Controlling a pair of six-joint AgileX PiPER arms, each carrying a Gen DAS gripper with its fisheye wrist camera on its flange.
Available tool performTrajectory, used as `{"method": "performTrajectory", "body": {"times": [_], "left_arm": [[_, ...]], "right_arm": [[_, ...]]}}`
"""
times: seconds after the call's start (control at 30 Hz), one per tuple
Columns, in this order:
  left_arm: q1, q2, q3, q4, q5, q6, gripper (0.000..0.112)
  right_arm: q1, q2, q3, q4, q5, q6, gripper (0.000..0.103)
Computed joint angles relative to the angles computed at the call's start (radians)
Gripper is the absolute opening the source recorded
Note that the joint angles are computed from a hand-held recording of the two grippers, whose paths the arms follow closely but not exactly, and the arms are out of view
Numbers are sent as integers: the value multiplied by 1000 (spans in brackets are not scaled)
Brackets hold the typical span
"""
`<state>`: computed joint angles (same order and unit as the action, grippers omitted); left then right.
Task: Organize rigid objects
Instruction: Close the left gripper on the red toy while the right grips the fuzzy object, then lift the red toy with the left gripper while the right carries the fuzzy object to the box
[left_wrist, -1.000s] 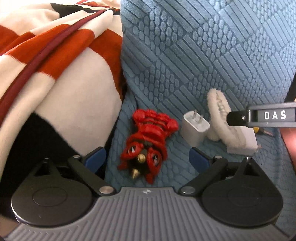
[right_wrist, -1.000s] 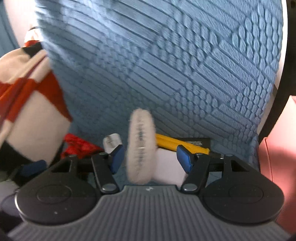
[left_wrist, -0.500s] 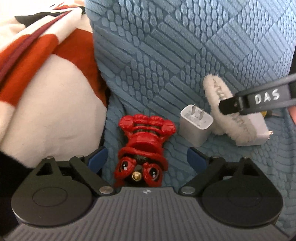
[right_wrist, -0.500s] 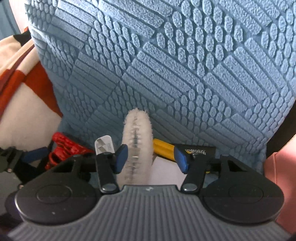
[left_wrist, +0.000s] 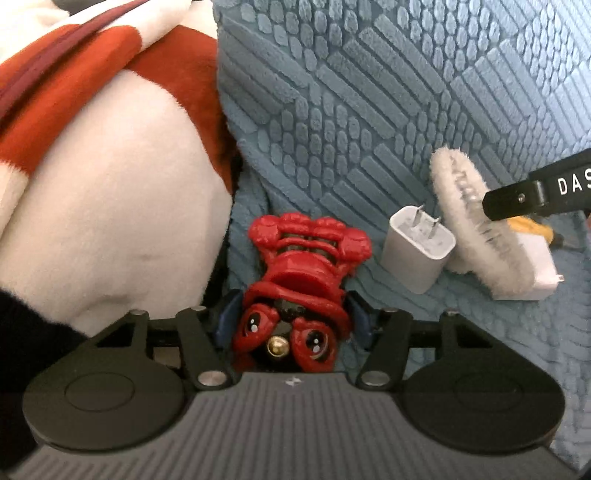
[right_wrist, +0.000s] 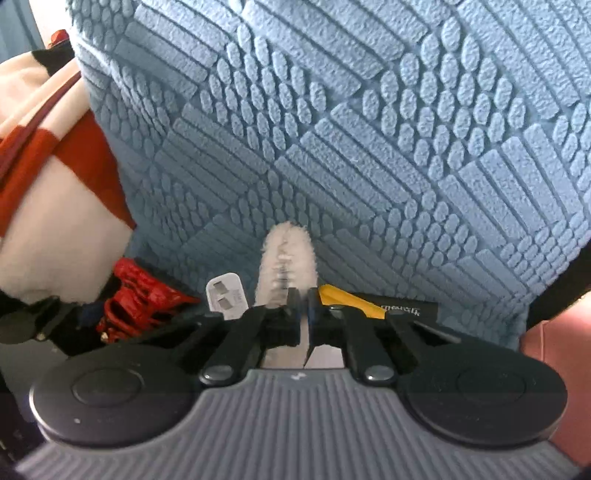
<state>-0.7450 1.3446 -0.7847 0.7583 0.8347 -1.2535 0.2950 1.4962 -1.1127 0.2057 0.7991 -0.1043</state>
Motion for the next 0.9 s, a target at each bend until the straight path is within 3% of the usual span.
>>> {"method": "performTrajectory", "body": {"times": [0.13,0.27,0.3,0.4,0.43,0.5,0.57,0.67,0.9], "left_arm": [[7,-76,22,-54,-13,-22,65],[36,-131,53,-112,-50,-20,65],[38,-137,58,-120,-52,-19,65],[58,-144,79,-137,-82,-19,65],[94,-103,96,-114,-146,-40,65],[118,-66,91,-121,-190,-53,65],[127,-63,89,-143,-200,-46,65],[155,-47,95,-149,-240,-45,65],[159,-72,122,-166,-266,-68,65]], "right_arm": [[-10,-23,3,6,30,-1,3],[-32,-52,32,7,19,10,7],[-30,-52,34,-9,21,25,12],[-45,-38,53,2,7,51,55],[-50,-27,51,37,0,44,54],[-32,-12,59,46,-30,38,53],[25,16,55,-32,-62,105,52],[68,39,60,-79,-86,156,38],[191,12,103,-178,-125,292,37]]}}
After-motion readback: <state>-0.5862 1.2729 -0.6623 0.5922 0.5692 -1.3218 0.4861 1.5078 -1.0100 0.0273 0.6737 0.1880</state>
